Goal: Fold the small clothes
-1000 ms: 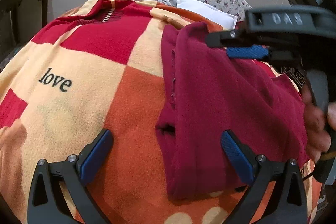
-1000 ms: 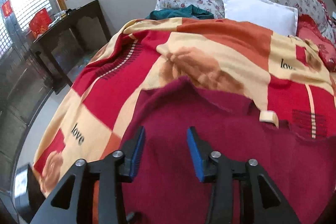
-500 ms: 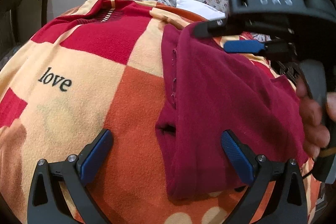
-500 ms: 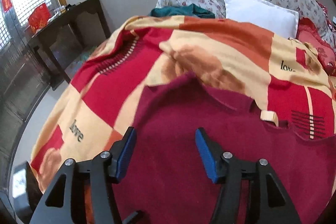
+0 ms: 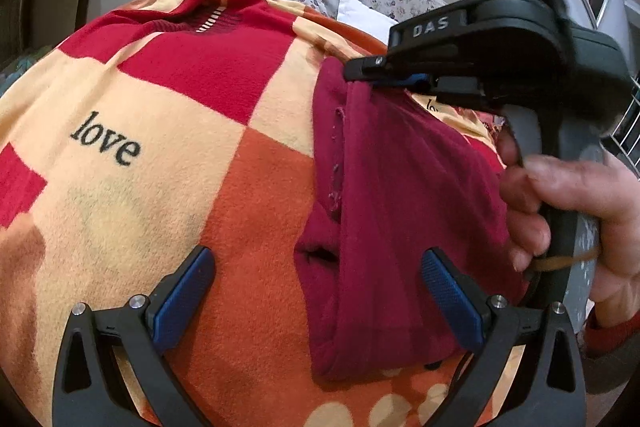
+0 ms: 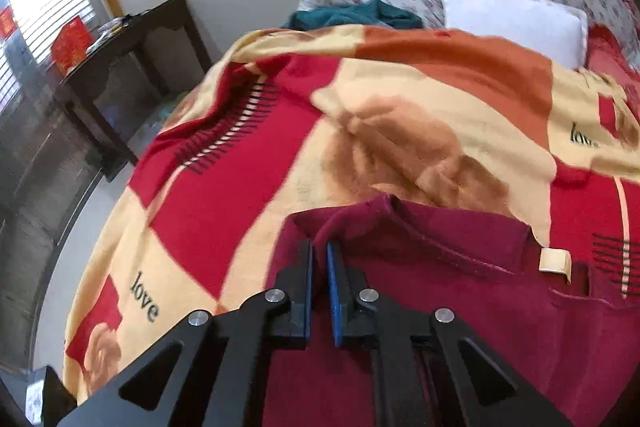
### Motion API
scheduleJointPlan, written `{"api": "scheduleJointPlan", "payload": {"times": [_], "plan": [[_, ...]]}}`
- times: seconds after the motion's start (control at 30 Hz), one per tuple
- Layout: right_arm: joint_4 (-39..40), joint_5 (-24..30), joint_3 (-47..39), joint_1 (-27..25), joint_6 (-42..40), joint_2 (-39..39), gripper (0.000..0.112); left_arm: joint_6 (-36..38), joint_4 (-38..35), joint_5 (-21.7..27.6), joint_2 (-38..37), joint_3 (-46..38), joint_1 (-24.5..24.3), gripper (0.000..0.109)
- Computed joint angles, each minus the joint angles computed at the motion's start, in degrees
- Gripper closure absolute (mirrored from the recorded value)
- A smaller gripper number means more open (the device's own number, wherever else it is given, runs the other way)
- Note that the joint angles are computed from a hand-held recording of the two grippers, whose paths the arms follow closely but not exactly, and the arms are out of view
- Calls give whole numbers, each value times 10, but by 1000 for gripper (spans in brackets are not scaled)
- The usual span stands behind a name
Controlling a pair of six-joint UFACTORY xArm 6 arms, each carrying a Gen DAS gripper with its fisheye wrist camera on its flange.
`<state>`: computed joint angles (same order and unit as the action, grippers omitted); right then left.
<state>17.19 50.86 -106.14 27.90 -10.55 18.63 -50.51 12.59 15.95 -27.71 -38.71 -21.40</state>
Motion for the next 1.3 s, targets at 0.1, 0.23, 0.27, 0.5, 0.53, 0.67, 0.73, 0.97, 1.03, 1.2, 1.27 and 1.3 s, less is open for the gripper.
{"api": "scheduleJointPlan", "payload": {"times": [0.1, 0.23, 0.27, 0.5, 0.53, 0.67, 0.73, 0.97, 1.03, 1.2, 1.27, 1.3], "plan": [[5, -15, 11, 8, -26, -11, 105, 1, -6, -4, 0, 1, 2, 6], [-10, 8, -19, 11, -2, 22, 104, -14, 20, 3, 6, -4, 0, 6], [-3, 10, -20, 8, -1, 27, 102, -14, 24, 5, 6, -5, 0, 6], [31, 15, 21, -8, -13, -31, 47, -19, 17, -7, 4, 0, 1, 6], [16, 13, 26, -5, -15, -38, 47, -20, 18, -8, 3, 0, 1, 6], [-28, 52, 0, 5, 1, -25, 44, -25, 26, -6, 2, 1, 0, 6], [-38, 63, -16, 9, 11, -13, 44, -26, 26, -6, 1, 2, -1, 6], [-112, 107, -88, 33, 39, 44, 32, -24, 19, -6, -1, 3, -1, 6], [-138, 116, -105, 37, 50, 58, 32, -22, 17, -6, -1, 3, -1, 6], [-162, 112, -98, 40, 57, 60, 31, -20, 17, -6, 1, 2, 0, 6], [-178, 104, -86, 44, 54, 55, 31, -21, 21, -5, 2, 1, 0, 6], [-194, 98, -78, 48, 55, 52, 30, -23, 23, -5, 2, 1, 0, 6]]}}
